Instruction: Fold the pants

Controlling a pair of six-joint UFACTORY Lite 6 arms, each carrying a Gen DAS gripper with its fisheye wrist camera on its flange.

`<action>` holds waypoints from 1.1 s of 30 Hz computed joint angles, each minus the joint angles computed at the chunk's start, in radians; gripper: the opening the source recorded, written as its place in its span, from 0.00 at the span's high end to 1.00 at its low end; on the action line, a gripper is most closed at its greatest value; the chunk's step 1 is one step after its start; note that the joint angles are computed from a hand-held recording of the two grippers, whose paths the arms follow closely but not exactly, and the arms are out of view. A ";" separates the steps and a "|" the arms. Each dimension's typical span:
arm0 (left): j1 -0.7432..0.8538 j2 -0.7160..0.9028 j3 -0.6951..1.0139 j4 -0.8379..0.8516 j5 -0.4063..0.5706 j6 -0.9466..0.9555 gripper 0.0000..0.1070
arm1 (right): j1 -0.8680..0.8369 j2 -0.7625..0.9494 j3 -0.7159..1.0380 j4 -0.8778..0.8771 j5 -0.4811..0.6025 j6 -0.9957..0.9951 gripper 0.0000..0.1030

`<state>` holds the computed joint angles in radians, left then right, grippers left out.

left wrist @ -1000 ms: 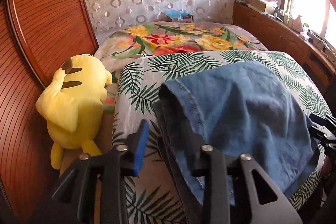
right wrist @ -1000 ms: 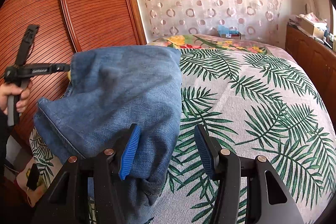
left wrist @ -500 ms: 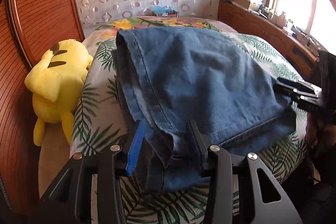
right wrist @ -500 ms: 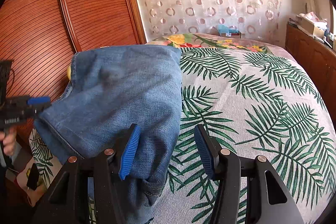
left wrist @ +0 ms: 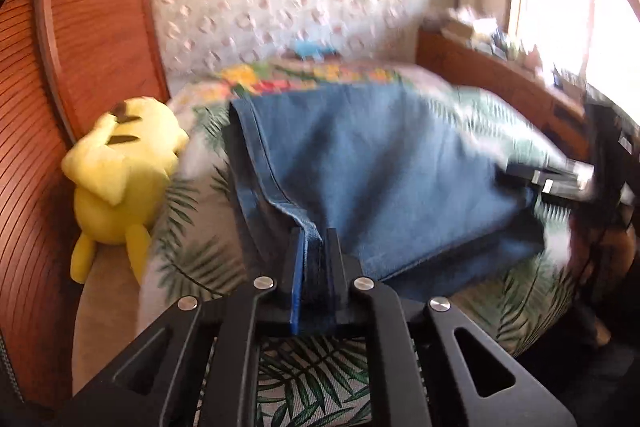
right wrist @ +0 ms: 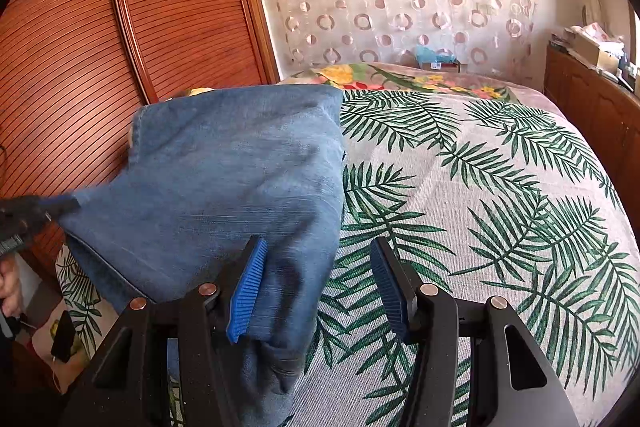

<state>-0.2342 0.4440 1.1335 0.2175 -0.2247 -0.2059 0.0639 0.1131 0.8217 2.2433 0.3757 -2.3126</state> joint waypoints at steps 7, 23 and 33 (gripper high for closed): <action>-0.006 0.025 -0.023 -0.104 0.031 0.075 0.90 | -0.003 -0.001 -0.006 0.025 0.012 -0.027 0.46; 0.027 0.029 -0.014 -0.002 0.022 -0.038 0.53 | -0.035 0.063 0.151 -0.679 0.038 0.646 0.46; 0.000 0.029 0.022 0.013 0.029 -0.043 0.52 | -0.048 -0.208 -0.015 -0.858 0.055 0.830 0.87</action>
<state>-0.2341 0.4728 1.1552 0.2304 -0.1959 -0.2485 0.0157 -0.0945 0.8070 1.3856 0.4310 -1.4828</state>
